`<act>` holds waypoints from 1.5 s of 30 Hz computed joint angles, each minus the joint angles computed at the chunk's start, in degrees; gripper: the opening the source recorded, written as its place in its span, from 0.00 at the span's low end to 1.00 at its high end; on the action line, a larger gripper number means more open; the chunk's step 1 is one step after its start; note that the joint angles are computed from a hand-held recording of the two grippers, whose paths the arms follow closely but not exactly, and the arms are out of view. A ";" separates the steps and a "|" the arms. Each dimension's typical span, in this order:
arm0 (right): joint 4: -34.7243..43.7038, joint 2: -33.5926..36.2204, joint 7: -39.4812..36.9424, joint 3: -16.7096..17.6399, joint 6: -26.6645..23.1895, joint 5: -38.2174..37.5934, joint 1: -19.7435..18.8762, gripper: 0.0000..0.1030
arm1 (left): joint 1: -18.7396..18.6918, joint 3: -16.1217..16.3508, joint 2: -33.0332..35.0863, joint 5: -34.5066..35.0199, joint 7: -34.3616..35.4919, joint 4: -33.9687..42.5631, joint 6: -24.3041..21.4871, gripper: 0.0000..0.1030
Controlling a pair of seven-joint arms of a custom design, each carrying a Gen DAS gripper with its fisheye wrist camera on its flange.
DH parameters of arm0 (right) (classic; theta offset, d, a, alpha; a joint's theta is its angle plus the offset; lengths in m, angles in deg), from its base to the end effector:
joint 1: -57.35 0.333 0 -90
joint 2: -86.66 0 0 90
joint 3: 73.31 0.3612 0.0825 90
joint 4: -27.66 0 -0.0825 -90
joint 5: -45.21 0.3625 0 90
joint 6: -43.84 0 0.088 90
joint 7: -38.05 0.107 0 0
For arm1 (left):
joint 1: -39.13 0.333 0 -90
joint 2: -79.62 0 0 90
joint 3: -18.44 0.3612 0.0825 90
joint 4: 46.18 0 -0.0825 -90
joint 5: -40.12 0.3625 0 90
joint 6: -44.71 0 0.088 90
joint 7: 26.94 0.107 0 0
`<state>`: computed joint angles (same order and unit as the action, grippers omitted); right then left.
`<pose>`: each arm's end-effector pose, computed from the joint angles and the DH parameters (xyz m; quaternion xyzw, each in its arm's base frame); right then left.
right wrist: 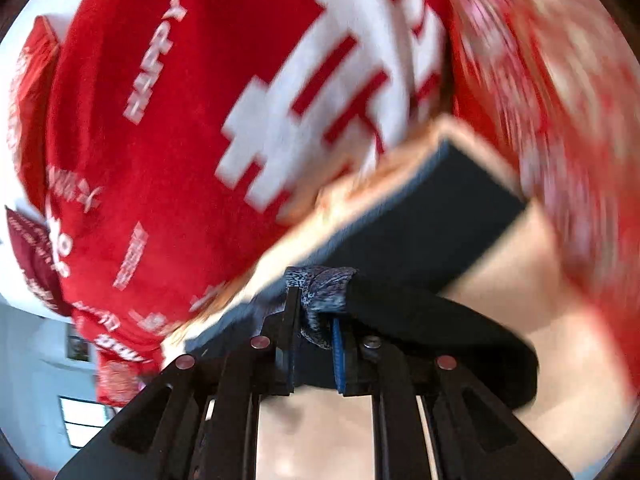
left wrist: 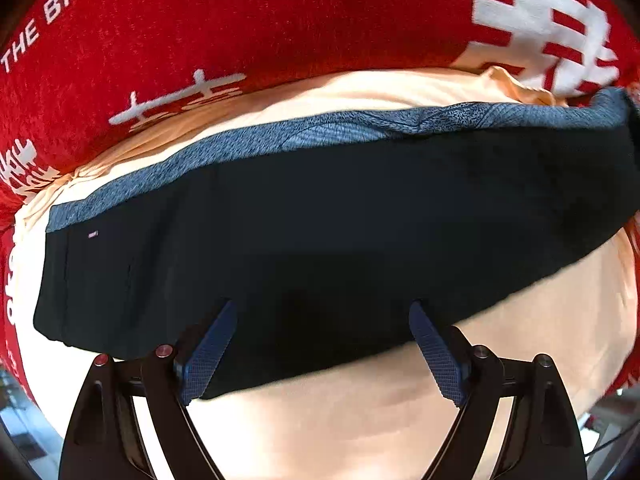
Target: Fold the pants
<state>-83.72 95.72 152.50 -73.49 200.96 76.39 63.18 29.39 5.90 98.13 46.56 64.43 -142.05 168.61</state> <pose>0.6232 0.0412 0.5260 -0.3680 0.8611 0.0019 0.3510 0.6196 -0.2296 0.4882 -0.5293 0.8438 -0.0632 0.0621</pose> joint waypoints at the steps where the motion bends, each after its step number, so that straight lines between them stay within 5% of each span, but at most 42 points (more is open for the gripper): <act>1: 4.06 2.84 2.47 -1.70 -2.96 -5.59 -0.60 0.19 | -0.60 0.19 0.79 0.77 -1.28 0.81 -0.04 0.86; 2: 7.89 4.95 5.47 -3.94 -7.57 -11.00 -0.07 0.22 | -0.84 0.36 1.24 1.17 -2.23 1.42 -0.29 0.86; 4: 12.28 7.37 6.85 -5.21 -11.21 -16.73 -0.22 0.49 | -1.34 0.32 2.39 1.45 -3.76 2.77 -0.52 0.86; 6: 12.48 7.40 3.82 -3.68 -10.04 -15.25 -1.56 0.52 | -1.77 0.30 3.39 1.97 -4.76 4.16 -1.03 0.86; 9: 9.90 5.93 3.42 -2.63 -11.39 -14.25 -1.07 0.52 | -2.35 0.23 4.94 2.47 -6.03 6.24 -1.63 0.86; 18: -0.69 5.32 27.66 -6.25 -15.18 -26.00 2.98 0.52 | -3.79 0.59 9.56 4.64 -7.95 10.64 -1.68 0.86; 20: -0.66 6.35 29.86 -6.66 -12.41 -27.79 2.73 0.44 | -4.09 0.72 10.21 5.23 -8.22 11.61 -2.51 0.86; 21: 0.26 6.95 30.01 -6.72 -12.80 -28.73 2.64 0.24 | -3.95 0.65 10.11 5.08 -8.31 11.66 -2.24 0.86; 22: 1.52 7.53 29.75 -6.67 -13.44 -29.35 2.47 0.09 | -3.74 0.56 9.75 4.91 -8.42 11.37 -1.32 0.86; 26: 3.27 7.06 27.19 -7.31 -9.46 -35.01 3.17 0.08 | -4.63 1.51 10.55 7.46 -9.44 12.27 -1.17 0.86; 28: 5.04 8.23 25.15 -6.97 -12.09 -34.95 2.50 0.08 | -5.54 2.00 12.44 8.83 -10.22 14.35 -3.71 0.86; 31: 6.93 10.90 19.26 -3.85 -19.86 -24.31 -1.49 0.11 | -5.02 1.77 13.15 8.01 -11.00 15.69 -4.52 0.86; 33: 6.94 9.75 19.70 -5.00 -21.43 -27.63 0.52 0.13 | -4.55 1.42 12.69 7.66 -10.37 15.96 -3.55 0.86; 37: 5.57 6.53 21.53 -5.54 -14.88 -33.34 3.03 0.13 | -4.97 0.41 15.05 6.03 -8.93 20.51 -3.40 0.86; 43: 24.73 22.62 -1.71 3.85 -15.35 -15.51 -2.15 0.13 | -9.16 2.38 21.67 8.66 -12.08 27.29 -3.57 0.86; 45: 30.04 27.13 -3.09 2.92 -17.93 -14.35 -0.48 0.13 | -8.78 2.58 22.41 8.48 -13.43 27.65 -1.29 0.86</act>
<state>-53.68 122.85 149.41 -70.57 183.03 62.04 62.70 20.61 8.47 120.54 55.04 51.00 -114.41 167.32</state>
